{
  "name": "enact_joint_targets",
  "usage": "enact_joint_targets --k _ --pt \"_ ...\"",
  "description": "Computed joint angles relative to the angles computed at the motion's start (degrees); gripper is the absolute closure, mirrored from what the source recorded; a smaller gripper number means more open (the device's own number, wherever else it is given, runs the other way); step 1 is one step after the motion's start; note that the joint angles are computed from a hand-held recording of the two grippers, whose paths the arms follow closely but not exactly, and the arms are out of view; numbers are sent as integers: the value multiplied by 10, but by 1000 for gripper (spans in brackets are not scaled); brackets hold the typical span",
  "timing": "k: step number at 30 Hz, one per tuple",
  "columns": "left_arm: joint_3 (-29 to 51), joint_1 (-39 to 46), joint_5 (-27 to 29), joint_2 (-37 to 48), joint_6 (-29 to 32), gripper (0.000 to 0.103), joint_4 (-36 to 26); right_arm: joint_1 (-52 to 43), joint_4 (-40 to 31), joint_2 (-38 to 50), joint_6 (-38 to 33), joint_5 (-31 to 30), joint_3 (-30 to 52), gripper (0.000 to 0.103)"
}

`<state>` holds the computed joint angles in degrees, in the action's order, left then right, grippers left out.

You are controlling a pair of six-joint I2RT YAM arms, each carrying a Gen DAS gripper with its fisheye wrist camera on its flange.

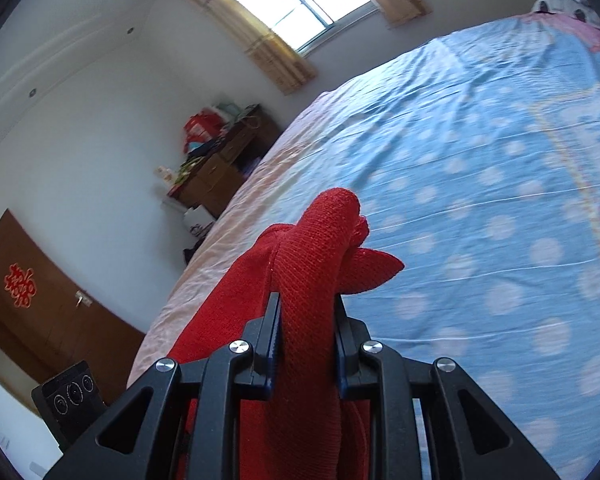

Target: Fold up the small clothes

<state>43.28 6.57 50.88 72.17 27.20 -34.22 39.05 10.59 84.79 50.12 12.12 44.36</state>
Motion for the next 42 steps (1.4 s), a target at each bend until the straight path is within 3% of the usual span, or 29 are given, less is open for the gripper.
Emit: enact_joint_targets --k 7,25,42 --pt "1 79 -2 -14 67 62 -49 39 21 104 1 -7 90 81" --pt "22 223 12 15 217 62 -133 80 -2 241 -10 -32 246 81" --pt "21 299 22 59 288 62 -140 99 -55 359 -17 -50 399 81"
